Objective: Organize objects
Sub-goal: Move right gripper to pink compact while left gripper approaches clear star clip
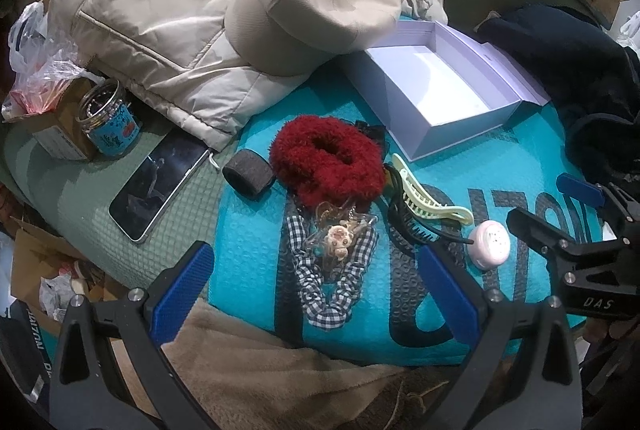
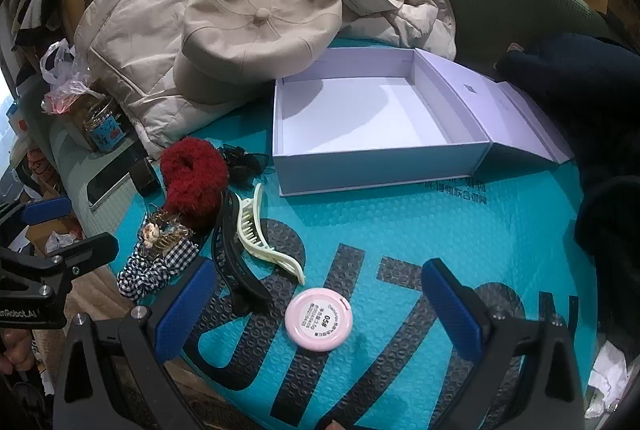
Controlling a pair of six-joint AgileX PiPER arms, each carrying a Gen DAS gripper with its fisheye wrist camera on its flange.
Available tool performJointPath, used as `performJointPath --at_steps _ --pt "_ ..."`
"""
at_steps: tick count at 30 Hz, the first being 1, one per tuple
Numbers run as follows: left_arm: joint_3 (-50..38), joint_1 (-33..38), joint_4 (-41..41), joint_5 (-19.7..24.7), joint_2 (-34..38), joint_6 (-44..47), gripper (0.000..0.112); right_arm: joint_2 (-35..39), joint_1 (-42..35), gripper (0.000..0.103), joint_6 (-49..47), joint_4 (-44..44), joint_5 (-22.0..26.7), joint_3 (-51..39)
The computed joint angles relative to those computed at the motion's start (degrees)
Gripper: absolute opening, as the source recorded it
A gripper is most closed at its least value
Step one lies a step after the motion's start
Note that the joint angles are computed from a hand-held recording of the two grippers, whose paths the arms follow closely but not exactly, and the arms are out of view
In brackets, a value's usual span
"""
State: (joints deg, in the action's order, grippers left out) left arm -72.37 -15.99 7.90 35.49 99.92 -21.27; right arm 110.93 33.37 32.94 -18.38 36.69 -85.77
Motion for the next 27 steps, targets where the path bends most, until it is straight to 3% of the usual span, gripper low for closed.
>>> performJointPath --at_steps 27 --pt "0.2 -0.9 -0.5 0.2 -0.1 0.6 0.102 -0.2 -0.2 0.102 0.0 0.2 -0.3 0.6"
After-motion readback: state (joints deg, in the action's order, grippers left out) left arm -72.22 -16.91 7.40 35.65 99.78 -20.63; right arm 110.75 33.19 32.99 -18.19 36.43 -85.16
